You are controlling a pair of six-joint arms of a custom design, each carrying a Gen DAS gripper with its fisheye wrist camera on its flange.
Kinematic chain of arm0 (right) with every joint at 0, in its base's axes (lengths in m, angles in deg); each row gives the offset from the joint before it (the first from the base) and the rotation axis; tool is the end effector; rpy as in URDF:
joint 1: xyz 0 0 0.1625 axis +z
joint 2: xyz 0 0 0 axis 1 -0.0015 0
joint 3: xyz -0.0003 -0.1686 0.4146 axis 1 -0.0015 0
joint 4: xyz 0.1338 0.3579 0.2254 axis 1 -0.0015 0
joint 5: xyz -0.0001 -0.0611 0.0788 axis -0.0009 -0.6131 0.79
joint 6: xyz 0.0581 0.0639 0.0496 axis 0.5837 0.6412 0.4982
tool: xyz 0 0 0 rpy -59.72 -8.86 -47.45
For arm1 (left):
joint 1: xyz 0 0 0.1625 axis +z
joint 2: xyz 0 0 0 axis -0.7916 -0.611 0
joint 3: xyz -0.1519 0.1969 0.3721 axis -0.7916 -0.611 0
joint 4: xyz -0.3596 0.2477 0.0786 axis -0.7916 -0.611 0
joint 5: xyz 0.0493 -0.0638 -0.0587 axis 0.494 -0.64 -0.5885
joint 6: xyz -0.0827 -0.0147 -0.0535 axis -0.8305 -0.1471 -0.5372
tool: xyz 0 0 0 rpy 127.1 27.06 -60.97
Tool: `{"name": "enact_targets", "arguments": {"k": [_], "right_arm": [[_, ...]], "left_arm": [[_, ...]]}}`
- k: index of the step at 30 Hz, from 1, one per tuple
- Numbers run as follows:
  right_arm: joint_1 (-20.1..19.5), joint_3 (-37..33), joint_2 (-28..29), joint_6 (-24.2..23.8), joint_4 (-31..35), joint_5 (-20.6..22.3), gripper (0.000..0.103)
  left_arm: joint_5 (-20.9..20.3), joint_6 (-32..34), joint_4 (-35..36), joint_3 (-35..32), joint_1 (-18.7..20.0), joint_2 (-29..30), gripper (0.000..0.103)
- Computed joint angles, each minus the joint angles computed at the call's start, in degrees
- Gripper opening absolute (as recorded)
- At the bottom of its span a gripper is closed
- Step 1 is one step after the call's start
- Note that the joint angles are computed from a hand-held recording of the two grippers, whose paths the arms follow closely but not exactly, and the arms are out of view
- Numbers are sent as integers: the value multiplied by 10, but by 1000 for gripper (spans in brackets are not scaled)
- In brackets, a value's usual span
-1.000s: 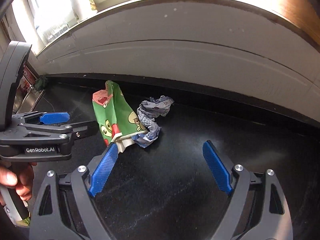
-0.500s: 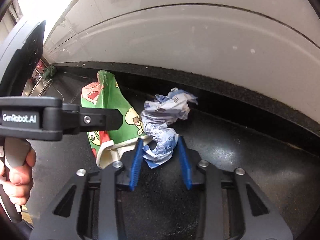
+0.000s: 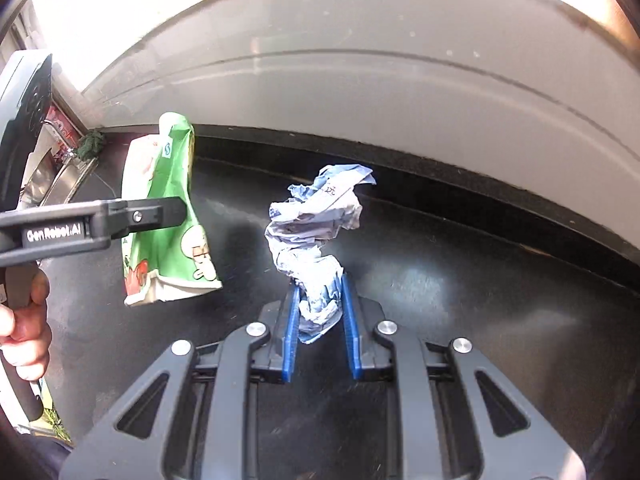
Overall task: Collect trash
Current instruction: 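Grasp the green snack bag with the left tool while the right tool grasps the crumpled wrapper, then carry the snack bag and wrapper to the black bin and open both tools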
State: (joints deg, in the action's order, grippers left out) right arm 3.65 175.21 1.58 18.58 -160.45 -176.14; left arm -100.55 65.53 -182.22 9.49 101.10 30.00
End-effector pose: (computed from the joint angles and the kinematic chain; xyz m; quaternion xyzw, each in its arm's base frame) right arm 0.1229 -0.6741 0.3571 0.0723 -0.9161 0.2660 0.2910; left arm -0.4348 -0.7761 0.0692 0.2389 0.9333 -0.1127 0.2433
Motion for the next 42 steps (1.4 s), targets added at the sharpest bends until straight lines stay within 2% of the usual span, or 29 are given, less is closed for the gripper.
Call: {"name": "enact_targets", "arguments": {"k": [6,11,16,20,25,29,33,38,42], "right_arm": [[52,50,-26,11,-14,-30,21],[92,76,-30,22,-25,-53,21],[133,71,-11,18,-24,-64,21],[163,63,13,16,-13,-48,21],[208,36,74,-1,6,-4,21],[240,2,130,-18,33,50,21],[273,-43,190,-41,73,102,21],[310,-100,266,-74,130,160,21],[333,-138,323,-84,180,195,21]], "left_arm": [[59,46,-67,182,-29,-128,48],[70,27,-84,274,-36,-202,48],[94,4,-106,358,-47,-272,48],[124,-36,-98,415,-47,-342,48],[199,-97,-59,477,-42,-432,48],[252,-198,33,532,-36,-529,48],[291,-363,199,564,-34,-627,48],[291,-585,424,580,-34,-730,48],[275,-690,523,600,-33,-795,48]]}}
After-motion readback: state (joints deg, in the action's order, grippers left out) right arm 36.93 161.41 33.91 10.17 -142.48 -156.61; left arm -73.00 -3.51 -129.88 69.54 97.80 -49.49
